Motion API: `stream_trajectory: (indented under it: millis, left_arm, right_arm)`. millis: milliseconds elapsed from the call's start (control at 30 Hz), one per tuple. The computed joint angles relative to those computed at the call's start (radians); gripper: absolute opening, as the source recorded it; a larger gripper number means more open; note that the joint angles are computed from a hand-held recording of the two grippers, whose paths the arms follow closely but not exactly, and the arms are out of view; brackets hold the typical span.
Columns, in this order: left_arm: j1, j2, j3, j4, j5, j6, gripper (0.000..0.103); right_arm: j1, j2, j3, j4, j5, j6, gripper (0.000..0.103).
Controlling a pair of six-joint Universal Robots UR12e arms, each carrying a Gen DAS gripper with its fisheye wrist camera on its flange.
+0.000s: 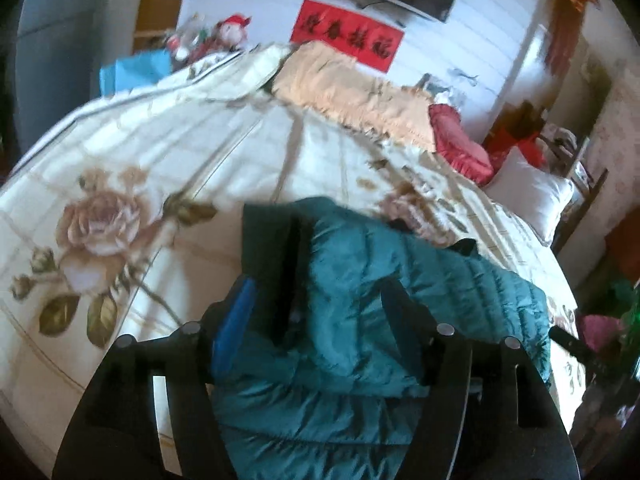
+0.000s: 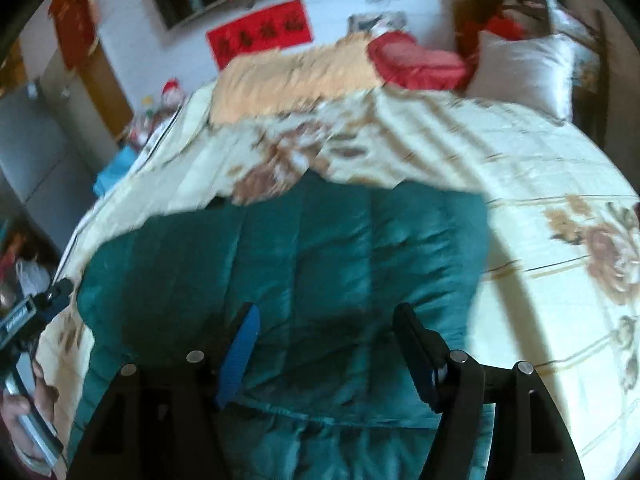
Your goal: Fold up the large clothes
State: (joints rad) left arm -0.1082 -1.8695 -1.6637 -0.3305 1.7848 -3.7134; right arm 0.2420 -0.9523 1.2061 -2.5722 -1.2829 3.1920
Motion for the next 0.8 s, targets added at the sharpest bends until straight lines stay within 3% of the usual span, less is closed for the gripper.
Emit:
stream_trajectory:
  millis: [133, 233, 433, 633, 800]
  left_arm:
    - [-0.019, -0.034, 0.048, -0.027, 0.023, 0.035, 0.067]
    - [-0.024, -0.068, 0.092, -0.095, 0.042, 0.036, 0.067]
    - [-0.037, -0.136, 0.166, -0.232, 0.150, 0.037, 0.067]
    - [-0.046, -0.157, 0.164, -0.214, 0.197, 0.094, 0.070]
    - [-0.040, -0.161, 0.154, -0.190, 0.177, 0.097, 0.070]
  right_arm:
    - [0.005, 0.005, -0.024, 0.011, -0.033, -0.013, 0.067]
    - [0.023, 0.028, -0.058, 0.015, -0.076, -0.042, 0.067]
    - [0.053, 0.101, -0.162, 0.053, -0.116, -0.091, 0.067]
    - [0.076, 0.177, -0.251, 0.107, -0.188, -0.116, 0.068]
    - [0.085, 0.203, -0.284, 0.142, -0.225, -0.145, 0.069]
